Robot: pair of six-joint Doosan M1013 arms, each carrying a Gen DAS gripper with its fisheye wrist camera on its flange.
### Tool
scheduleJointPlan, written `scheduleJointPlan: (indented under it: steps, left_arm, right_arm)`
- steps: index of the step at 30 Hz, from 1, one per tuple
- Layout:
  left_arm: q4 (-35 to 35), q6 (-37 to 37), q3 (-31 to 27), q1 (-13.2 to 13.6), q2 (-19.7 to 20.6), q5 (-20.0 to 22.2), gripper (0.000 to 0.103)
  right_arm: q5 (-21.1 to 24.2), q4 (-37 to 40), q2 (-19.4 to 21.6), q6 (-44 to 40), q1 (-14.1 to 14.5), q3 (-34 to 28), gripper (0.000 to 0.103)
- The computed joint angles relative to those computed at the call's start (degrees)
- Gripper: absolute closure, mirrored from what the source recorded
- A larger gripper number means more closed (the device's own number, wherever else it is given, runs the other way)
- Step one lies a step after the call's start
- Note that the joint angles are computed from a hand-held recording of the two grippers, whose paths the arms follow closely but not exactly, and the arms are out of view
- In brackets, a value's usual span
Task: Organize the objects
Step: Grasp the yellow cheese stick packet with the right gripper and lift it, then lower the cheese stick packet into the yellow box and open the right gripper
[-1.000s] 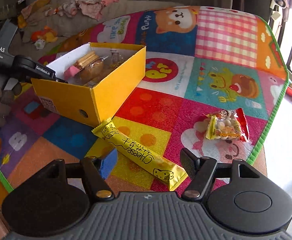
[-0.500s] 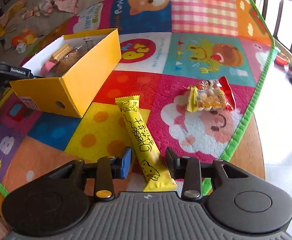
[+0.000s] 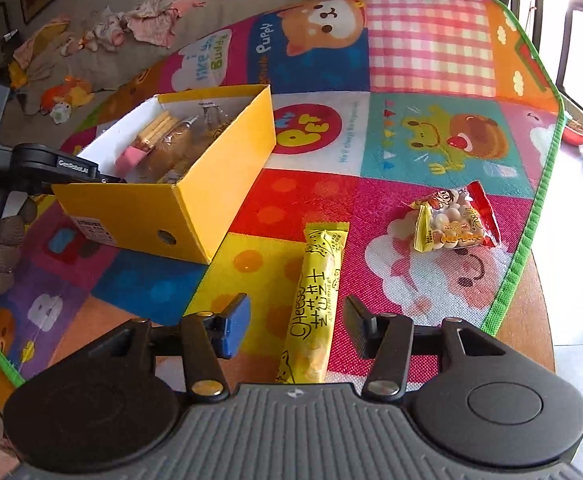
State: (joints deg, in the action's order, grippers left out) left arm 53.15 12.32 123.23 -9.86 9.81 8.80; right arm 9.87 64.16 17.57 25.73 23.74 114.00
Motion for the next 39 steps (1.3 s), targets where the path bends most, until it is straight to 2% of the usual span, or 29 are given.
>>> scheduleJointPlan:
  steps: [4, 6, 7, 12, 16, 19, 22, 24, 27, 29, 36, 39]
  left_arm:
    - [0.6, 0.0, -0.1, -0.3, 0.0, 0.5, 0.090]
    - [0.2, 0.5, -0.1, -0.2, 0.0, 0.4, 0.090]
    - [0.4, 0.4, -0.1, -0.2, 0.0, 0.4, 0.090]
    - [-1.2, 2.2, 0.1, 0.2, 0.0, -0.5, 0.089]
    - [-1.2, 1.5, 0.2, 0.5, 0.0, -1.4, 0.089]
    - [-0.5, 0.4, 0.4, 0.7, 0.0, -2.1, 0.088]
    - [0.1, -0.4, 0.5, 0.8, 0.0, -2.5, 0.088]
    - [1.1, -1.4, 0.5, 0.8, 0.0, -2.6, 0.088]
    - [1.3, -1.6, 0.6, 0.8, 0.0, -2.7, 0.088]
    - [1.1, -1.5, 0.6, 0.9, 0.0, -2.7, 0.088]
    - [-1.4, 0.6, 0.6, 0.9, -0.1, -3.1, 0.087]
    - [-3.2, 2.4, 0.7, 1.2, -0.1, -3.7, 0.087]
  right_arm:
    - [-0.2, -9.5, 1.4, 9.9, 0.3, -0.8, 0.056]
    - [-2.0, -11.9, 1.0, 11.0, 1.0, -0.2, 0.077]
    - [-1.6, -15.0, 0.7, 13.4, 1.2, -0.1, 0.078]
    - [4.6, -13.9, -2.0, 10.6, 1.2, 1.2, 0.079]
    - [9.9, -9.2, -4.7, 7.3, 0.7, 2.1, 0.079]
    - [10.7, -4.6, -6.8, 3.1, 1.0, 2.7, 0.079]
    - [9.9, 4.2, -8.8, -6.0, 1.4, 2.9, 0.079]
    - [9.7, 13.4, -9.4, -14.5, 1.6, 2.6, 0.079]
    - [10.2, 26.1, -8.8, -24.9, 1.8, 1.0, 0.079]
    - [11.3, 30.9, -7.6, -27.7, 1.9, -0.6, 0.079]
    - [11.5, 41.4, -2.3, -30.4, 3.6, -6.7, 0.078]
    - [11.0, 41.0, -0.2, -27.4, 4.2, -8.9, 0.075]
